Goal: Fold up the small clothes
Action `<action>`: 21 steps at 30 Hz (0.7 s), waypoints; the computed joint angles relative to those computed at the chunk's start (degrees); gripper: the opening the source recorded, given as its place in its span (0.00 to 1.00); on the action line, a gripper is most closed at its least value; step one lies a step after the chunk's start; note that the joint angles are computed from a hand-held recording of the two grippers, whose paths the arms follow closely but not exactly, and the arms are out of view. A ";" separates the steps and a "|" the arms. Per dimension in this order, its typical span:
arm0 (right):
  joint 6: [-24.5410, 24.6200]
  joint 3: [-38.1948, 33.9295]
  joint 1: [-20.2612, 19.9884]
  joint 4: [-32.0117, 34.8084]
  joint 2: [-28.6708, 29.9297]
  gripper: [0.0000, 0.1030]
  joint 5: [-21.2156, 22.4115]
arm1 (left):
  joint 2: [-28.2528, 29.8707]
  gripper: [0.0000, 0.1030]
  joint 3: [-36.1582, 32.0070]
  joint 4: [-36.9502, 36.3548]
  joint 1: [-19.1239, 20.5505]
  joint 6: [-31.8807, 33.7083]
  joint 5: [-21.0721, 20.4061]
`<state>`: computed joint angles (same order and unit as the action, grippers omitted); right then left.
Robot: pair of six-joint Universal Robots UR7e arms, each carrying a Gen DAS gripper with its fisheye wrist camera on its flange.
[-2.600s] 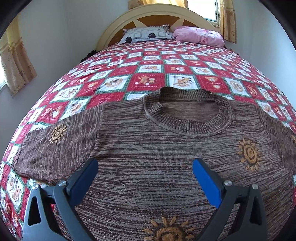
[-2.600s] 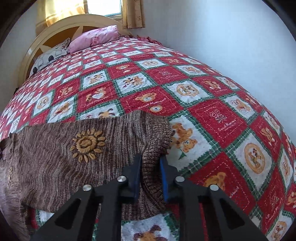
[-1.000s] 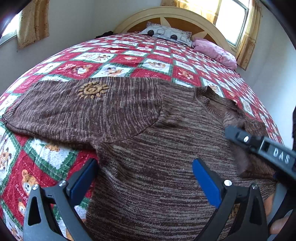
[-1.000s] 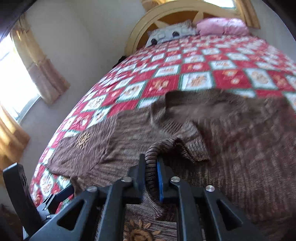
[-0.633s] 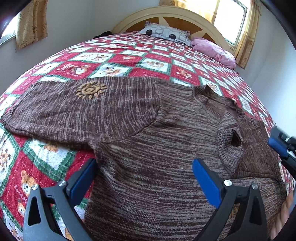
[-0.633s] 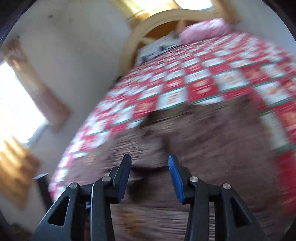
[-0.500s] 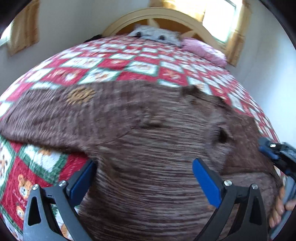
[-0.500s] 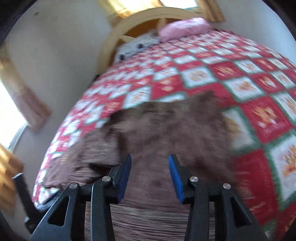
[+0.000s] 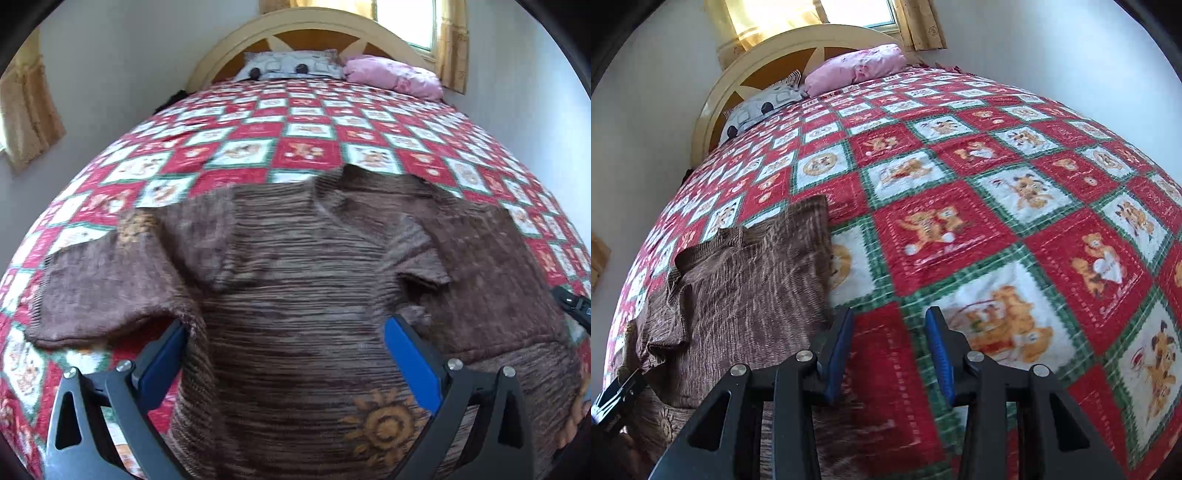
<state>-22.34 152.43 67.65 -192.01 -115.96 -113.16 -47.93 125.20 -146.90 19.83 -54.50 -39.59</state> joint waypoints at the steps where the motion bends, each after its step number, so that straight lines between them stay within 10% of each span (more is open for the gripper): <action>1: -1.12 0.05 1.71 -2.32 1.38 0.40 -2.21 | -0.69 1.00 0.68 0.44 -0.08 -0.58 0.22; 5: -4.68 1.43 8.05 -11.75 4.60 0.40 -5.11 | -4.37 1.00 2.92 6.47 -0.10 -4.15 -0.09; 10: -5.29 -1.19 11.71 -6.36 4.03 0.40 -1.69 | -8.81 1.00 6.69 1.54 -3.85 -2.53 2.11; 15: 3.72 -2.50 6.78 -0.81 -3.02 0.40 1.92 | -4.45 1.00 3.62 -10.76 -4.91 14.18 -3.29; 21: -6.94 0.51 3.05 10.13 -14.54 0.40 6.64 | 5.54 1.00 -4.87 -2.32 -1.75 15.55 -1.53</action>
